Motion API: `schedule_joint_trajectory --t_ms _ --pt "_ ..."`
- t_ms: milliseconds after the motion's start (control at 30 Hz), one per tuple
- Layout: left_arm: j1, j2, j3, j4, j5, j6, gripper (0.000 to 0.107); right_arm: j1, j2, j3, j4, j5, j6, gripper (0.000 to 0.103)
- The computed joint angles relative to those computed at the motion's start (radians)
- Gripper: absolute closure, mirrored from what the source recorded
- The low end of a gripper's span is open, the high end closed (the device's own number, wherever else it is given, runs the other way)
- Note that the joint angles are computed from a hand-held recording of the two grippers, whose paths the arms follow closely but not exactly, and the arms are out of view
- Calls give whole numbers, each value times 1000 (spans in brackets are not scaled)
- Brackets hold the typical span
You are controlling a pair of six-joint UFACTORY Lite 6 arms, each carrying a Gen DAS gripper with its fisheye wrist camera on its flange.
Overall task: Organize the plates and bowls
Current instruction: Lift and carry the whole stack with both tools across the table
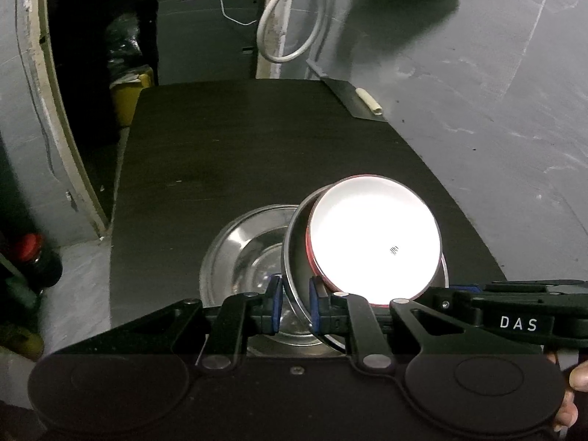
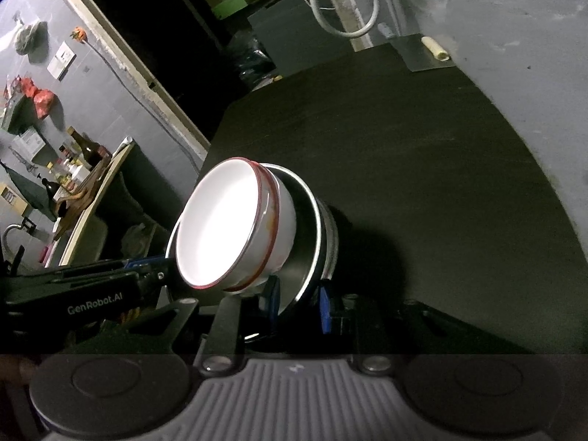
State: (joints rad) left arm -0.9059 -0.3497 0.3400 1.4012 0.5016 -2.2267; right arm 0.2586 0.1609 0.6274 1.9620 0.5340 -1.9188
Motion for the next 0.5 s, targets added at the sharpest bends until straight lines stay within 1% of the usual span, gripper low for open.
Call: schedule_joint_trajectory --t_ms 167,367,500 --pt "44 -38 -29 -24 -19 48 92 43 25 21 34 -14 -6 78" --pt "120 -10 -27 43 -81 30 92 62 57 45 52 -28 -4 78" --pt "148 7 -24 81 -105 13 92 76 77 67 56 -43 9 78"
